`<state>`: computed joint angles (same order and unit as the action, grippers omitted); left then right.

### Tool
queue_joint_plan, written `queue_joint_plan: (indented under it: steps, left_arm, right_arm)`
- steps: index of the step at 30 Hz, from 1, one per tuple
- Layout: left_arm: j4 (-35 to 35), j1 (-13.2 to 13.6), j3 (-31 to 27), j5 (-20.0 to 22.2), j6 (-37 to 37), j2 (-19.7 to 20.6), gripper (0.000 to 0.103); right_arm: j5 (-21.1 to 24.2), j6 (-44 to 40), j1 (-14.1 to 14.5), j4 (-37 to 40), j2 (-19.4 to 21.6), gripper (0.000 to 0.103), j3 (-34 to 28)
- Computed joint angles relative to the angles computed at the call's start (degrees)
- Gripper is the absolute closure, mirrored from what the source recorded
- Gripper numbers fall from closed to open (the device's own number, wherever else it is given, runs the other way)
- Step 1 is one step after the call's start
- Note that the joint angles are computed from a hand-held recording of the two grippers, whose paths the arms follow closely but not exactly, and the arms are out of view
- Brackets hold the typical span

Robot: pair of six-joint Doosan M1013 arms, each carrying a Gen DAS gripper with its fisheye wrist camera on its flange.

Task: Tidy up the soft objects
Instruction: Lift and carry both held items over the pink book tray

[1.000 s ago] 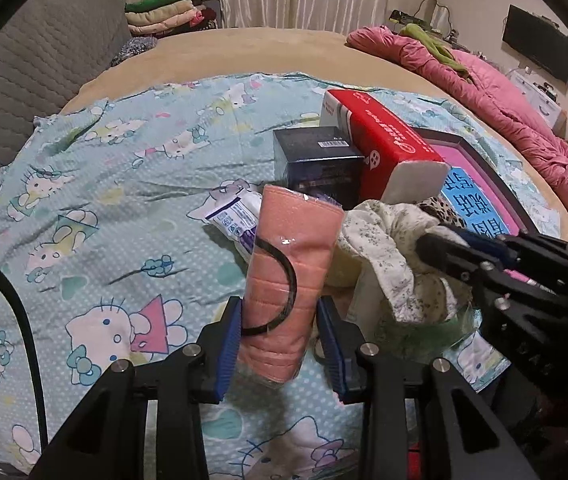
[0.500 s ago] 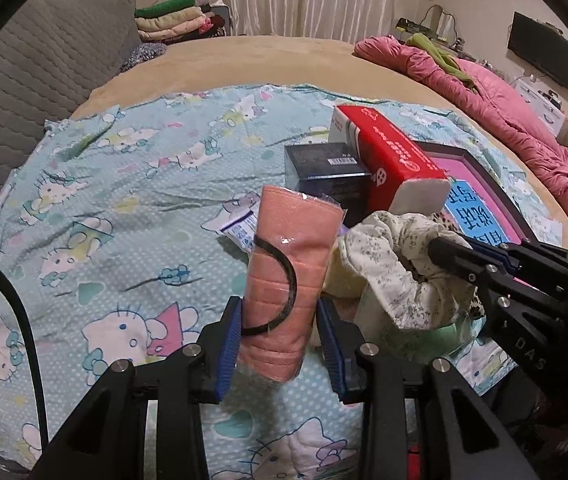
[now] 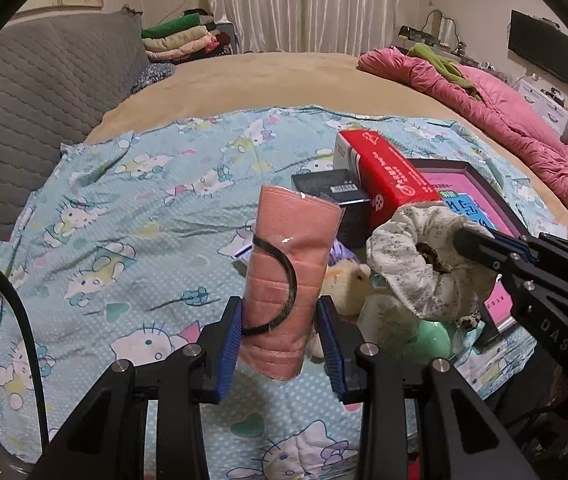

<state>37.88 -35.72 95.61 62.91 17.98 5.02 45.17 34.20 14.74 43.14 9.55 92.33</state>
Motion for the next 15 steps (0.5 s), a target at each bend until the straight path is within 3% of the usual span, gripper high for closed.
queue_joint_plan:
  steps: [15]
  left_arm:
    - [3.64,-2.26,-6.46,4.44,2.78,2.78,0.066]
  right_arm:
    - [-0.84,-0.76,-4.33,6.56,-1.53,0.096,0.05]
